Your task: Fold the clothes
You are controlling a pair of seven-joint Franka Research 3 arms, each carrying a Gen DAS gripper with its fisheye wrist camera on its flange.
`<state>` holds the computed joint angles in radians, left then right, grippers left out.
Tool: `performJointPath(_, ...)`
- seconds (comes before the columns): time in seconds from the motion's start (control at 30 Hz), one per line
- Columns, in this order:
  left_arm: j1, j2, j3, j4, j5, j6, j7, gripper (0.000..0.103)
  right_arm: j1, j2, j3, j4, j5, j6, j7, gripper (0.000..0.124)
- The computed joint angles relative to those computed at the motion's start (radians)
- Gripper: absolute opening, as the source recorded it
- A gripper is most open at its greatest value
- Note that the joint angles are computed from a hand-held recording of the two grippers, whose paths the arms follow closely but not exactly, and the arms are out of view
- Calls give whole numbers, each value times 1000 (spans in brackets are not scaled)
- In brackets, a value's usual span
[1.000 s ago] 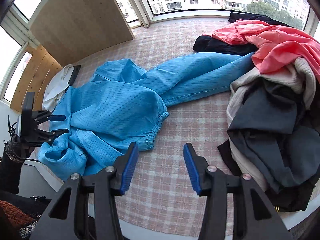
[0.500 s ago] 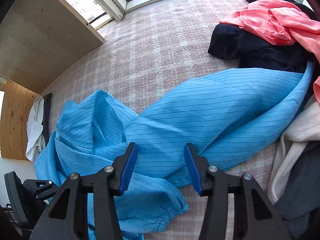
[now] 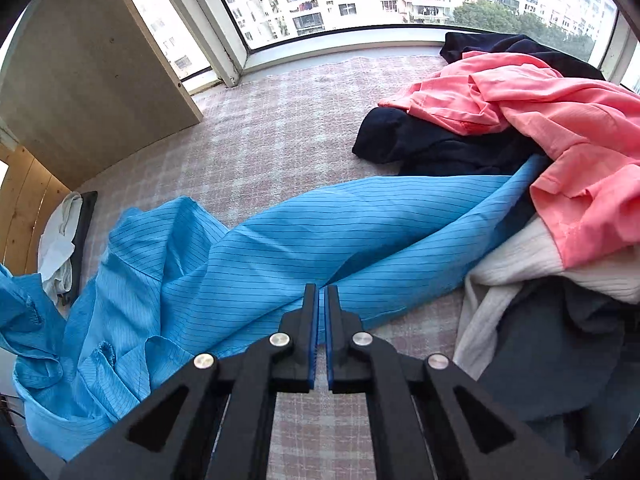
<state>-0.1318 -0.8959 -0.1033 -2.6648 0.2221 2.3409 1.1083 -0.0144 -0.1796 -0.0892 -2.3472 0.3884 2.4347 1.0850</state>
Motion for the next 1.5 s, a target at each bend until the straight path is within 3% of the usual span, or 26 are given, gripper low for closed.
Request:
performJointPath(0.03,37,-36,-6,-16,20,-59,-17,6,-2,-13,4,0,-24,-18,7,36)
performJointPath(0.1,82,-97,-11,-43,50,-163,-39,16,22,-36,13,-16,-9,-3,-33,54)
performJointPath(0.2,66,-155,-9,-63,52,-212,-54,23,95,-22,14,15,122,-29,-188,55)
performJointPath(0.33,-13,-122,-21,-20,49,-177,1,45,157,72,75,92,80,-2,-314,56)
performJointPath(0.43,-115,-1,54,18,-48,-46,92,54,191,150,103,161,44,11,-439,56)
performJointPath(0.57,-262,297,146,127,-234,105,316,54,194,239,110,255,-2,-26,-538,56)
performJointPath(0.67,-324,510,190,249,-359,109,490,54,174,285,107,335,13,-142,-590,56)
performJointPath(0.77,-334,678,209,365,-454,42,625,56,165,314,112,382,-3,-202,-654,56)
performJointPath(0.93,-276,876,162,515,-432,-52,689,56,177,378,126,464,-63,-294,-723,56)
performJointPath(1.03,-238,940,128,570,-414,-79,710,56,198,419,136,496,-114,-294,-759,56)
performJointPath(1.23,-168,983,49,588,-444,-104,737,56,215,467,130,489,-206,-242,-804,56)
performJointPath(1.33,-137,966,6,566,-458,-99,753,55,204,480,126,492,-209,-269,-819,56)
performJointPath(1.4,-116,953,-21,554,-457,-99,747,47,198,485,127,497,-206,-278,-841,56)
performJointPath(1.47,-95,939,-47,543,-447,-102,732,14,195,505,126,536,-209,-310,-846,56)
performJointPath(1.5,-83,933,-59,539,-456,-109,732,6,194,523,124,569,-209,-333,-839,56)
